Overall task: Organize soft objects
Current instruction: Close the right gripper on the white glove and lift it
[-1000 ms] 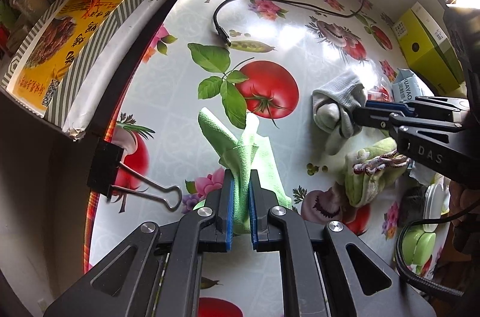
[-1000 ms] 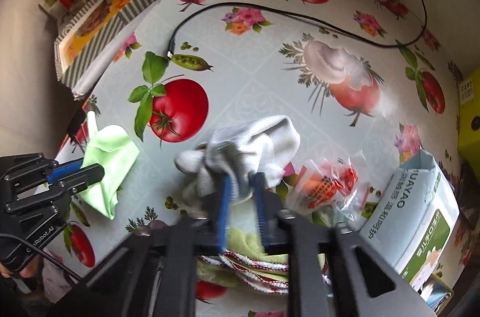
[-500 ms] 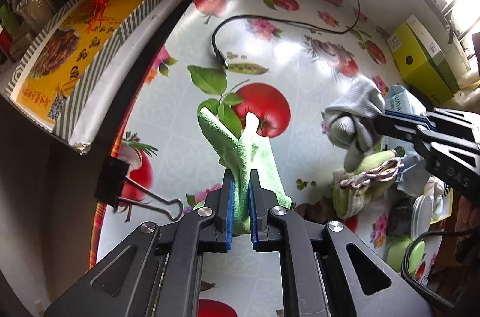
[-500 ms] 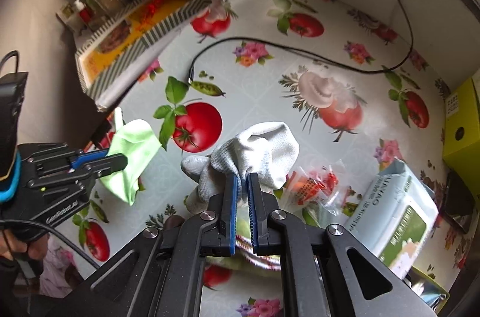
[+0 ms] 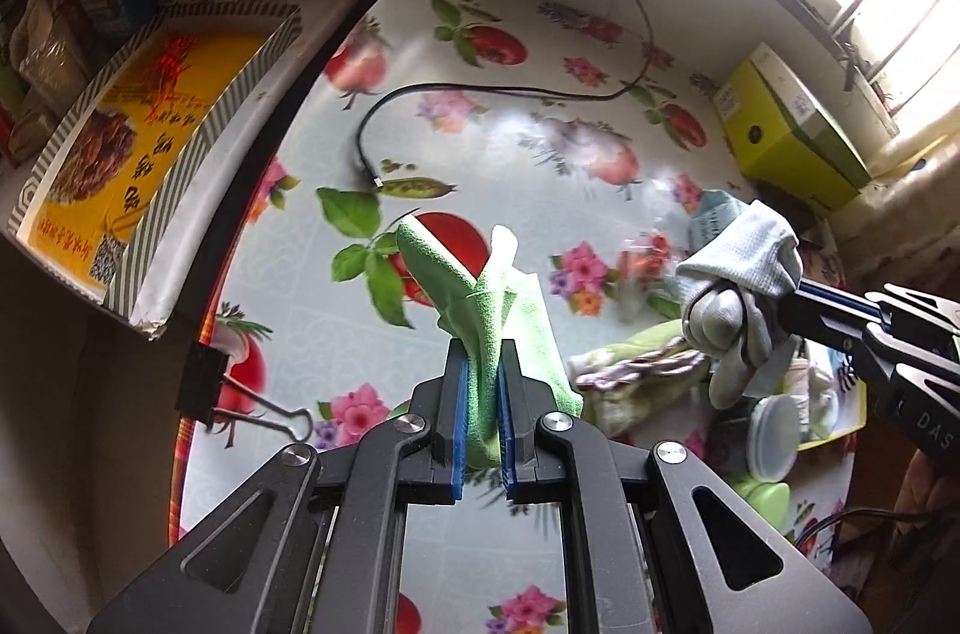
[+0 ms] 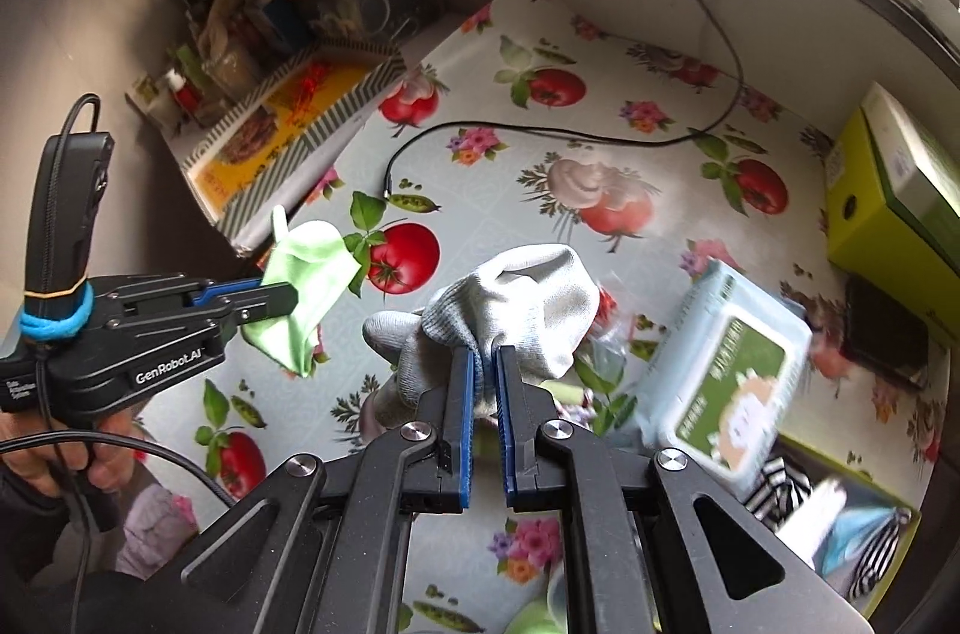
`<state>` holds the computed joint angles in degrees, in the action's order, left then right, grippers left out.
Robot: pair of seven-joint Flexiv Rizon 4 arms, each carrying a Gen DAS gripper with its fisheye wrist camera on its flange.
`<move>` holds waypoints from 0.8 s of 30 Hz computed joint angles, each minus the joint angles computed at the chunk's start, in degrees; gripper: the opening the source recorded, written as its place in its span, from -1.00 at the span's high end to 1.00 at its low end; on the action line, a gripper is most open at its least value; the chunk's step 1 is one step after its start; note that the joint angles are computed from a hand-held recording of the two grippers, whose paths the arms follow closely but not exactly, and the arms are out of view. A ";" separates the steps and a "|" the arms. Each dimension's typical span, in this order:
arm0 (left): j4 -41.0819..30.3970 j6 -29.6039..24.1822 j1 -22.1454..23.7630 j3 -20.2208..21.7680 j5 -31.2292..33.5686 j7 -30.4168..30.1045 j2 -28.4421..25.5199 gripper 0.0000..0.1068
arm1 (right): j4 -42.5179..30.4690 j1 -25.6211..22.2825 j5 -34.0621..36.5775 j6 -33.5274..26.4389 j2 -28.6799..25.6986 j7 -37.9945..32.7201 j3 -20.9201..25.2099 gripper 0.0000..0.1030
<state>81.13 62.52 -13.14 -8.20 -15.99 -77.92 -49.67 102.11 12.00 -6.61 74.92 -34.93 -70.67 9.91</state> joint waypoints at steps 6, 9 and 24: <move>-0.07 -0.29 -0.72 -1.58 -0.11 1.81 0.81 0.84 | 5.97 0.47 0.32 3.99 4.34 2.84 -1.62 0.86; -0.24 -0.57 -1.23 -2.07 -0.35 2.63 1.10 0.84 | 8.53 0.56 -0.14 5.73 6.13 4.24 -2.42 0.86; -3.22 -2.64 -5.66 -2.34 0.84 4.95 1.69 0.84 | 19.69 1.14 -3.02 13.27 13.17 12.15 -6.38 0.86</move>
